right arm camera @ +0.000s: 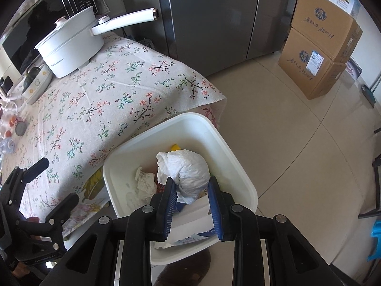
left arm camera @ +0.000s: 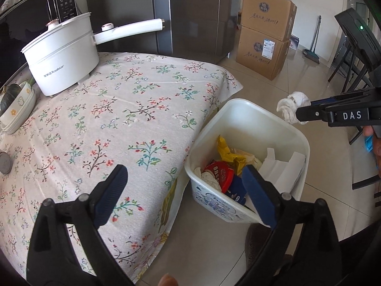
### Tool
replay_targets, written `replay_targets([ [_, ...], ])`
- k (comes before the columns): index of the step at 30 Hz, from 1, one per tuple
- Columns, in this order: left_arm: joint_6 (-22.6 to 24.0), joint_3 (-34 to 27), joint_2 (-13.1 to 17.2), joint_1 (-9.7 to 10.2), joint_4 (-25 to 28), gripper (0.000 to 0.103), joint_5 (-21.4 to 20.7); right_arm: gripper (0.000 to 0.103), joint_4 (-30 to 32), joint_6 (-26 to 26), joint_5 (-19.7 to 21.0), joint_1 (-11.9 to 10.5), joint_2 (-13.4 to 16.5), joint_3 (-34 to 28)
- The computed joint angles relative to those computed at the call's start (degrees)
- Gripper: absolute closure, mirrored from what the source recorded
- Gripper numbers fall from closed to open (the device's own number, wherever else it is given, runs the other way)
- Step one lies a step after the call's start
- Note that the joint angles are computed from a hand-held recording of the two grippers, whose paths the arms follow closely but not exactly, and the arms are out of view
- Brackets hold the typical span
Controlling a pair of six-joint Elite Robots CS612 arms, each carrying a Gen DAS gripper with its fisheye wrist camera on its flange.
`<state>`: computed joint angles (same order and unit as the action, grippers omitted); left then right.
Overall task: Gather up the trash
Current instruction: 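Carry both tissues over the white bin and open both grippers, then move both grippers back to the table, left toward the plastic bottle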
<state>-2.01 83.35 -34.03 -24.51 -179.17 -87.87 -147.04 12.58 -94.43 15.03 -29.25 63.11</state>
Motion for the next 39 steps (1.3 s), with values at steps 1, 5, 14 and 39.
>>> replay_targets([
  [1,-0.2,0.2,-0.2,0.16,-0.1,0.002,0.4,0.057,0.2,-0.1,0.1,0.1,0.1,-0.2],
  [5,-1.0,0.9,-0.7,0.91,0.1,0.002,1.5,0.045,-0.6,-1.2,-0.2,0.5,0.2,-0.4],
  [14,-1.6,3.0,-2.1,1.96,-1.2,0.001,3.8,0.037,-0.7,-1.2,-0.1,1.2,0.7,-2.1],
  [39,-12.9,7.9,-6.0,6.6,0.9,0.001,14.7,0.027,4.7,-3.4,0.7,6.2,8.5,-18.5],
])
